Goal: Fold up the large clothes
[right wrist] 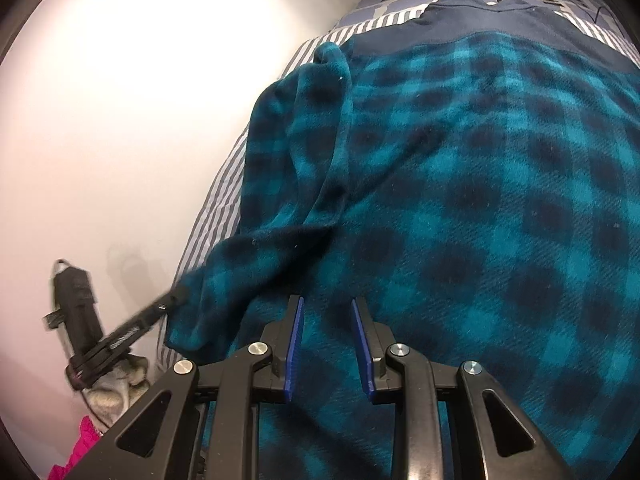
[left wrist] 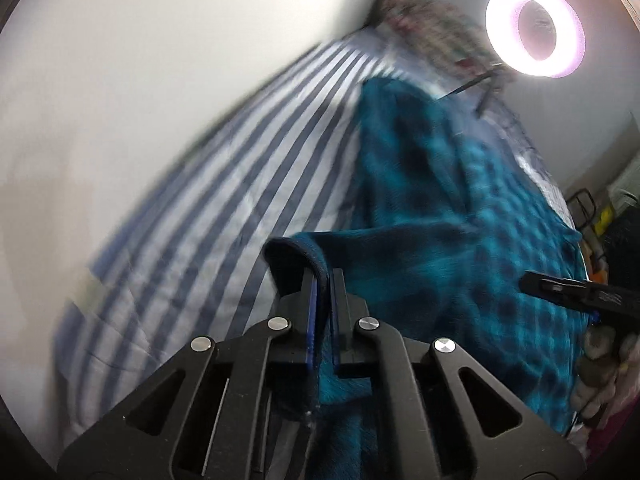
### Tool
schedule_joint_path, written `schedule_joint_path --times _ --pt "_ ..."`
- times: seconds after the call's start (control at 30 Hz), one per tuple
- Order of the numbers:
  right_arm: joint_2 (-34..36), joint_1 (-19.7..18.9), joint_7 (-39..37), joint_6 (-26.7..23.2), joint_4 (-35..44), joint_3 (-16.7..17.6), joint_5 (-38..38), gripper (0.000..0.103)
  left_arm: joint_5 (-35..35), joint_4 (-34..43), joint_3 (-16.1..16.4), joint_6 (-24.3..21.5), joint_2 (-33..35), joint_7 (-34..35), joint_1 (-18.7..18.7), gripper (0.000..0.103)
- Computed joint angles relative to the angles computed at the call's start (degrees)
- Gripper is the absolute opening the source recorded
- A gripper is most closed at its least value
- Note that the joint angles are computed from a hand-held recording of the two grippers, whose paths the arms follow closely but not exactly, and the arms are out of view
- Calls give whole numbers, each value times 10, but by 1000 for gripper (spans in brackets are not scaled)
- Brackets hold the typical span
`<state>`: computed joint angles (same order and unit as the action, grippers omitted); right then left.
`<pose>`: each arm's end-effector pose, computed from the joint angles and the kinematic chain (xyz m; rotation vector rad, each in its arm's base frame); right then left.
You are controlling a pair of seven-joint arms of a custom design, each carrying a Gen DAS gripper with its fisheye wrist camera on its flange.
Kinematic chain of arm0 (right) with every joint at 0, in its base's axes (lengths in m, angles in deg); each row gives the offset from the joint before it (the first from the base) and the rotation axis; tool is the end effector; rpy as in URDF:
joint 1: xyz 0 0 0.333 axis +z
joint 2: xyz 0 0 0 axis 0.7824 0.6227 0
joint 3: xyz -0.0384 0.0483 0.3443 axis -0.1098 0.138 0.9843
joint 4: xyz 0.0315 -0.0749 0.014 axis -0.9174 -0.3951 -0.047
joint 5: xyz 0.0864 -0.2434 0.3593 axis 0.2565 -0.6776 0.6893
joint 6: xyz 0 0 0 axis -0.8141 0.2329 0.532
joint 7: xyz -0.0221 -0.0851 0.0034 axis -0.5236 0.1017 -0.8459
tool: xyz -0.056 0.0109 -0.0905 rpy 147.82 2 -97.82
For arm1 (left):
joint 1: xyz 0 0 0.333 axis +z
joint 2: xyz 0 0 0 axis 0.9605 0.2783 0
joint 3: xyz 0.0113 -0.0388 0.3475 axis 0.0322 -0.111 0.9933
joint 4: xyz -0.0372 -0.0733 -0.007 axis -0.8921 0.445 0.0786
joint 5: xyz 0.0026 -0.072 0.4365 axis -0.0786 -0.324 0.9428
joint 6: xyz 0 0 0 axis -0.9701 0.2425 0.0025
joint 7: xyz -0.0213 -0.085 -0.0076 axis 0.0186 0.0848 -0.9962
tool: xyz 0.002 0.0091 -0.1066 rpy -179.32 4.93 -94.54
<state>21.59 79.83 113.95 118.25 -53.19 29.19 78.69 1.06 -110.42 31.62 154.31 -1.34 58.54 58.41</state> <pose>0.5353 0.4467 0.4713 -1.7756 1.6870 0.2398 0.5615 -0.2975 0.4308 -1.9742 1.9181 -0.9238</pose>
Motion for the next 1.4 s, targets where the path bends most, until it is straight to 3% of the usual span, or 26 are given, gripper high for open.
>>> schedule_joint_path --times 0.1,0.23,0.3,0.43,0.5,0.57,0.67,0.73,0.87,1.0,1.07,1.3,1.37,1.4 --pt "-6 -1 -13 6 -7 10 27 26 103 -24 5 24 -44 -43 -14 2" --pt "-57 -2 -59 26 -69 16 87 26 135 -54 -32 51 -95 -9 -12 2" --pt "-84 6 -64 28 -93 11 101 26 108 -63 -45 56 -106 39 -23 2" --pt "-107 25 -40 29 -113 0 88 26 -16 -79 -47 48 -114 194 -78 3" --pt "-105 30 -37 29 -114 -5 84 27 -79 -89 -46 37 -119 258 -104 10" --pt "-111 31 -44 28 -118 -10 86 29 -118 -103 -49 42 -128 273 -112 39" --pt "-96 33 -78 43 -107 -13 112 34 -156 -127 -49 50 -148 270 -108 40" --pt "-40 31 -94 48 -52 -10 103 37 -144 -144 -62 49 -167 231 -81 40" --pt "54 25 -83 0 69 6 63 44 -153 -186 -62 53 -208 166 -45 40" --pt "148 54 -83 -88 214 8 -55 49 -134 -223 -69 47 -252 110 -4 40" --pt "192 67 -102 -133 280 13 -92 56 -132 -244 -65 49 -275 94 3 40" --pt "312 141 -122 -292 474 -27 -226 56 -119 -282 -65 49 -322 54 22 40" --pt "321 154 -122 -315 490 -39 -248 40 -115 -281 -68 46 -322 48 27 40" --pt "321 155 -122 -324 491 -38 -249 17 -116 -281 -66 45 -320 46 24 40"
